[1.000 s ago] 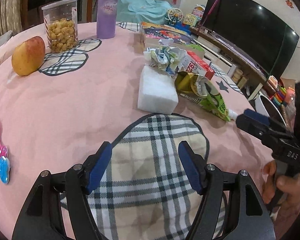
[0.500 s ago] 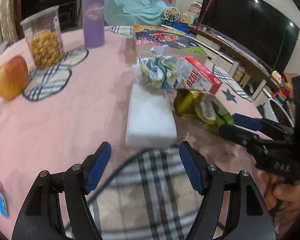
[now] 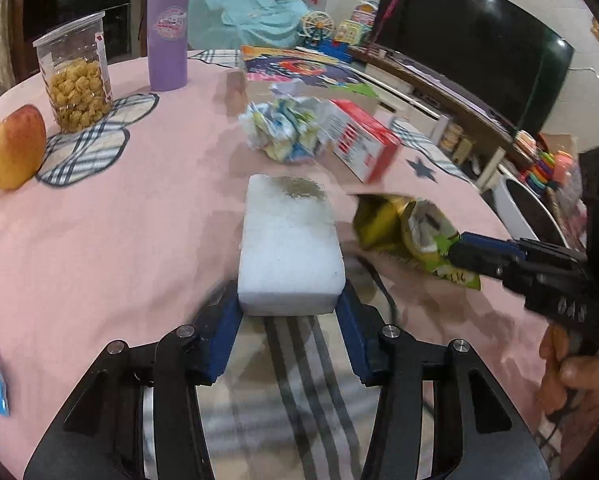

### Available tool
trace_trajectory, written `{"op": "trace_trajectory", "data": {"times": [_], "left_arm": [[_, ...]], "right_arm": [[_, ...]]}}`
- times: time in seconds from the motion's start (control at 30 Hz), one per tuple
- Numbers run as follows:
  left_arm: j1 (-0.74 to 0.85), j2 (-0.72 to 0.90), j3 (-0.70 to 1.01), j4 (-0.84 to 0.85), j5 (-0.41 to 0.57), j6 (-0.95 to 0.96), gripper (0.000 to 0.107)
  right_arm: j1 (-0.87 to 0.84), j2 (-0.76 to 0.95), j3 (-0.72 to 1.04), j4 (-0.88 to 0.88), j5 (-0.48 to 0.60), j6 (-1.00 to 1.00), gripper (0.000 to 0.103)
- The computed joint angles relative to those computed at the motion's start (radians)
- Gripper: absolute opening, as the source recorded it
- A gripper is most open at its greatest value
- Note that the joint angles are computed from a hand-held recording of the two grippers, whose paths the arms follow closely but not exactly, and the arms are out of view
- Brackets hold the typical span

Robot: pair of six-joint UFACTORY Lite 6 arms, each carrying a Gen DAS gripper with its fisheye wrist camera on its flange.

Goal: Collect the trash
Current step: 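Grasp the white foam block with the left tool while the right tool grasps the green pouch, then carry both items over the bin and open both tools to drop them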

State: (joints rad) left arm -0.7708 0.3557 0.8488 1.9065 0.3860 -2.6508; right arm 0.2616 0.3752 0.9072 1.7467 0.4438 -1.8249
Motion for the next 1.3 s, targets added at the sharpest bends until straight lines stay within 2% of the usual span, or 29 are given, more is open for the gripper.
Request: {"op": "trace_trajectory", "data": {"times": [0.17,0.3,0.5,0.53,0.57,0.7,0.83,1.3], "left_arm": [[-0.1,-0.058,-0.095,0.038,0.006,-0.109,0.046],[-0.151,-0.026,-0.073,-0.054,0.038,-0.054,0.048],[-0.161,-0.025,-0.055,-0.119,0.083,-0.009,0.052],[-0.156,-0.017,-0.048,-0.128,0.085,0.005,0.052],[-0.156,-0.001,-0.032,-0.149,0.088,0.031,0.052],[-0.159,0.043,0.018,-0.185,0.1,0.079,0.048],[-0.173,0.041,0.041,-0.164,0.103,0.068,0.047],[-0.277,0.233,0.441,-0.406,0.074,0.452,0.047]], "right_arm": [[-0.047,-0.141,-0.158,-0.069,0.003,0.126,0.028],[-0.018,-0.159,-0.189,0.053,0.002,-0.017,0.039],[0.033,-0.09,-0.129,0.151,-0.01,-0.149,0.04],[0.042,-0.074,-0.12,0.175,-0.019,-0.177,0.039],[0.048,-0.063,-0.12,0.224,-0.023,-0.227,0.034],[-0.007,-0.09,-0.163,0.23,0.046,-0.223,0.016],[-0.107,-0.17,-0.236,0.183,0.115,-0.182,0.014],[-0.483,-0.375,-0.376,-0.111,0.284,0.014,0.014]]}}
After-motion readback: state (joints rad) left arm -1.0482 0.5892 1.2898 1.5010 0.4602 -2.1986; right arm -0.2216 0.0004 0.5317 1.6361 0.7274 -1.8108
